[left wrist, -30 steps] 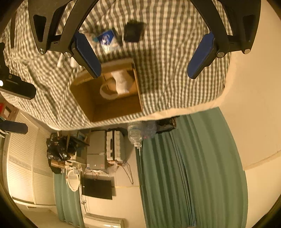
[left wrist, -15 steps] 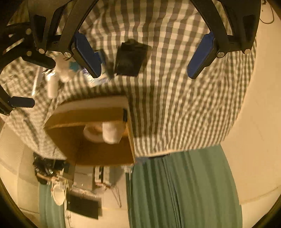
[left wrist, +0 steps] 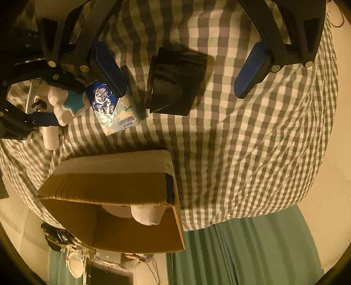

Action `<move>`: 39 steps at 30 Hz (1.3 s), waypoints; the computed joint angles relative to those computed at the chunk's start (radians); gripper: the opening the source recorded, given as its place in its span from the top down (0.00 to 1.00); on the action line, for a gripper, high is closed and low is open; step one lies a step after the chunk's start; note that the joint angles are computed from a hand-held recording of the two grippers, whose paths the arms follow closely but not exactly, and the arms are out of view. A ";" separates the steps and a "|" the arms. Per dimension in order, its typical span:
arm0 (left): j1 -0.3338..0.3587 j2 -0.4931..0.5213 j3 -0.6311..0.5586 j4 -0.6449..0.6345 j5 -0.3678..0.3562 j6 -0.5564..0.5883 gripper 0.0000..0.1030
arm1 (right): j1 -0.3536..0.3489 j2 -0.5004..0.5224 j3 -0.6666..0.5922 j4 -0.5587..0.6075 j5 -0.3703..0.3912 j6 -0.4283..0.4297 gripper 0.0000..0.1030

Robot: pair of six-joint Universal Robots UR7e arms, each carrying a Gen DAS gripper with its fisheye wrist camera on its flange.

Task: Organize objects
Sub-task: 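Grasp the white figurine with the right tool while the left tool grasps the black cup, then carry the black cup into the box with the left tool while the right tool drops the figurine in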

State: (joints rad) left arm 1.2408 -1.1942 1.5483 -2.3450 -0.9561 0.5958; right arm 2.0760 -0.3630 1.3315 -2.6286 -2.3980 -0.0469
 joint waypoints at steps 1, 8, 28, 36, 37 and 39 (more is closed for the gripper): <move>-0.001 0.000 0.003 -0.002 0.001 0.002 0.02 | -0.002 0.003 -0.001 -0.001 0.002 -0.002 0.47; 0.002 0.012 -0.003 0.051 0.012 -0.018 0.30 | 0.008 -0.016 0.037 -0.047 0.007 -0.010 0.47; -0.021 -0.103 0.064 0.083 -0.055 -0.036 0.53 | 0.071 -0.076 0.117 -0.159 -0.041 -0.056 0.50; -0.052 -0.186 0.106 0.034 -0.098 0.000 0.53 | 0.125 -0.100 0.135 -0.214 -0.083 -0.079 0.50; -0.059 -0.197 0.111 0.032 -0.103 0.003 0.53 | 0.131 -0.101 0.136 -0.218 -0.085 -0.080 0.50; -0.071 -0.215 0.114 0.033 -0.116 0.004 0.53 | 0.146 -0.105 0.141 -0.231 -0.092 -0.081 0.50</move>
State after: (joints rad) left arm 1.1702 -1.4095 1.6624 -2.3121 -1.0725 0.5997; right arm 2.2224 -0.4678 1.4722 -2.8592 -2.4900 -0.1281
